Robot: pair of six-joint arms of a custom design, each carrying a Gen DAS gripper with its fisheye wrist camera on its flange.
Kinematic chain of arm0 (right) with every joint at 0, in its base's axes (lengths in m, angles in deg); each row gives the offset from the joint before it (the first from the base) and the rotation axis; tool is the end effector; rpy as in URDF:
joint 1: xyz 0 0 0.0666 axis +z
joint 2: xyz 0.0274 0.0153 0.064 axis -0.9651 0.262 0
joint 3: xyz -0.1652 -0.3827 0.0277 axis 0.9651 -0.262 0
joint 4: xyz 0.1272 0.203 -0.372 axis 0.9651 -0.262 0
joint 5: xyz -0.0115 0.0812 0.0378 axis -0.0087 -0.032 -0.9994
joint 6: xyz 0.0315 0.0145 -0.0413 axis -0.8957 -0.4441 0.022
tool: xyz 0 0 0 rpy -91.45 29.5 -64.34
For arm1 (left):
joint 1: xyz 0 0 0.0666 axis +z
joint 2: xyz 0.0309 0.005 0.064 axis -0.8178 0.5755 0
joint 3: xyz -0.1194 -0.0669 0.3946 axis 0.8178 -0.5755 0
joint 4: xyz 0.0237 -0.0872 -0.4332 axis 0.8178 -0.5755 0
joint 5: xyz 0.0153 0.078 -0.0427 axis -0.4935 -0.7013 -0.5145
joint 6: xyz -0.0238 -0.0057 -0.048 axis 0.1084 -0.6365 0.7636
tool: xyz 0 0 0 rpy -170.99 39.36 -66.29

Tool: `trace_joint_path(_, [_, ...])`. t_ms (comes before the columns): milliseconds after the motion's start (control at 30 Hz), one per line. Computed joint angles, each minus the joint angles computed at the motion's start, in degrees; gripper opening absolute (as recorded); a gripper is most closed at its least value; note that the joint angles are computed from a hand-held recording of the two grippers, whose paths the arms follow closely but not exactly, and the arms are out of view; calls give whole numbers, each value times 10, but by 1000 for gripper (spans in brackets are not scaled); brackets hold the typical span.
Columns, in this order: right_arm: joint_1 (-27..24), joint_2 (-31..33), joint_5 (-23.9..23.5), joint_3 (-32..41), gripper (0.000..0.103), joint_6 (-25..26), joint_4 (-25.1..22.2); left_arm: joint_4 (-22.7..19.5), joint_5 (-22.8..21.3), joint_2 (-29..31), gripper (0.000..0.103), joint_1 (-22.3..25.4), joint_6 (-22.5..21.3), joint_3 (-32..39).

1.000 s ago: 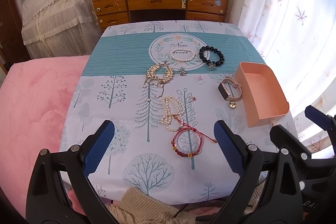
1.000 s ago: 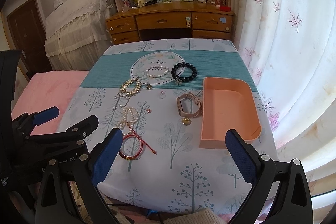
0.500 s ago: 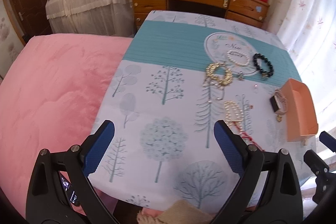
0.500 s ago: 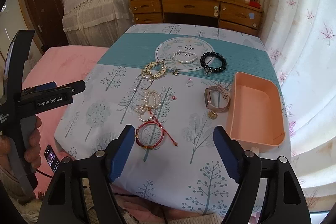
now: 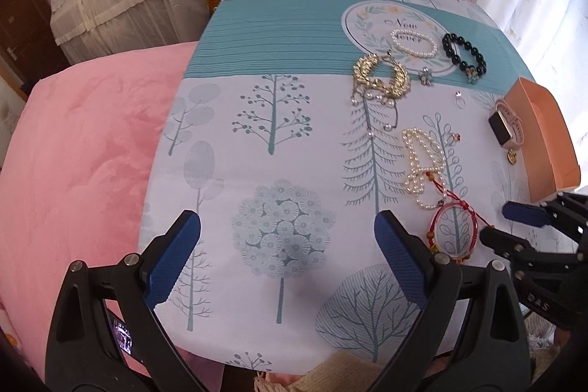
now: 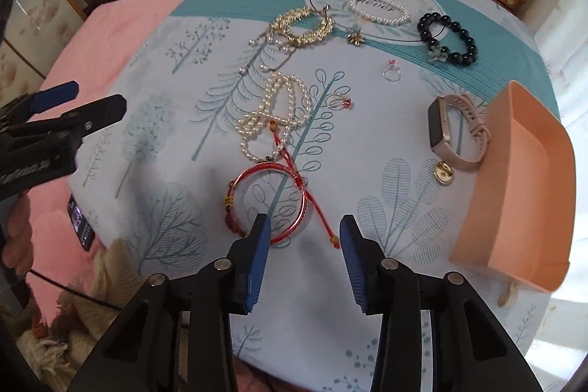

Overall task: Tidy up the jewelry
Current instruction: 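Lower the right tool onto the red string bracelet and close it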

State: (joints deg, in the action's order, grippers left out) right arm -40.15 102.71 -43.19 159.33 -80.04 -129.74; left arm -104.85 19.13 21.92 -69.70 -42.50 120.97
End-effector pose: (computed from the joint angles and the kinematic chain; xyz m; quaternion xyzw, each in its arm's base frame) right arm 0.4994 0.3408 0.4079 -0.1122 0.9841 0.0207 0.1363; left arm 0.5211 -0.1334 0.4550 0.0643 0.9716 0.0282 0.2258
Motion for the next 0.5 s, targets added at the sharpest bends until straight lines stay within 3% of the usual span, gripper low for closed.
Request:
trace_joint_path(100, [-8, 23, -12, 12, 39, 8, -6, -5, 2, 8, 95, -4, -4, 4])
trace_joint_path(300, [-8, 53, -7, 33, 25, 35, -24, -13, 8, 25, 95, -8, -8, 19])
trace_joint_path(367, [-5, 56, 2, 34, 9, 46, -21, -16, 14, 33, 95, -10, -11, 26])
trace_joint_path(500, [-8, 50, -18, 25, 6, 38, -16, -30, 45, 59, 95, -15, -18, 54])
